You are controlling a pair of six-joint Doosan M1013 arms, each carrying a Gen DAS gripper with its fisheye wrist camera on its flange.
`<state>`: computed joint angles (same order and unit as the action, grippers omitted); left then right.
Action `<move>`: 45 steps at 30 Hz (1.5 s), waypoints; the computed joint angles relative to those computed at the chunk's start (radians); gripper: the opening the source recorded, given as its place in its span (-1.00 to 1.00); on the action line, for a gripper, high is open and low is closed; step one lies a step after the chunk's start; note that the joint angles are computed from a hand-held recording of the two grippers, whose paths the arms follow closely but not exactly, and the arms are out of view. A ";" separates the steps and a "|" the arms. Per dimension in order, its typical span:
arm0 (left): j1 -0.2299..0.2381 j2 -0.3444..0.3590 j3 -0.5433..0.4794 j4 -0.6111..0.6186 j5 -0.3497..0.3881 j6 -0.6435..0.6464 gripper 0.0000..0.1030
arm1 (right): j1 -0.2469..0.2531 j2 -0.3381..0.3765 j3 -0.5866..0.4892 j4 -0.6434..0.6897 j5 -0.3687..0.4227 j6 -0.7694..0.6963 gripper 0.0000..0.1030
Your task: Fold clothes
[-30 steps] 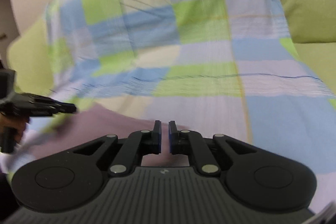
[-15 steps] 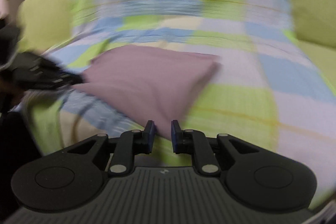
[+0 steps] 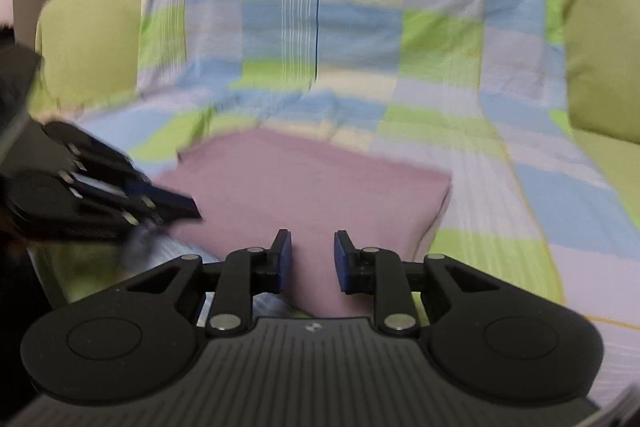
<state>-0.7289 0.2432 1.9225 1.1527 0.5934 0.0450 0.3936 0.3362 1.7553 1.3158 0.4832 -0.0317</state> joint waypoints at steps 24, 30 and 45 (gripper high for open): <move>-0.006 0.065 -0.061 -0.004 -0.062 0.020 -0.75 | -0.035 0.110 -0.104 0.128 0.101 -0.245 -0.62; -0.012 0.068 -0.052 0.049 -0.054 -0.045 -0.75 | -0.024 0.139 -0.153 0.167 0.005 -0.226 -0.59; -0.006 0.047 -0.037 0.062 0.036 -0.127 -0.60 | -0.019 0.119 -0.133 0.233 0.033 -0.192 -0.48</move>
<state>-0.7349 0.2899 1.8857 1.2143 0.6295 -0.0819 0.3746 0.4554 1.6222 1.5489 0.5161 -0.2237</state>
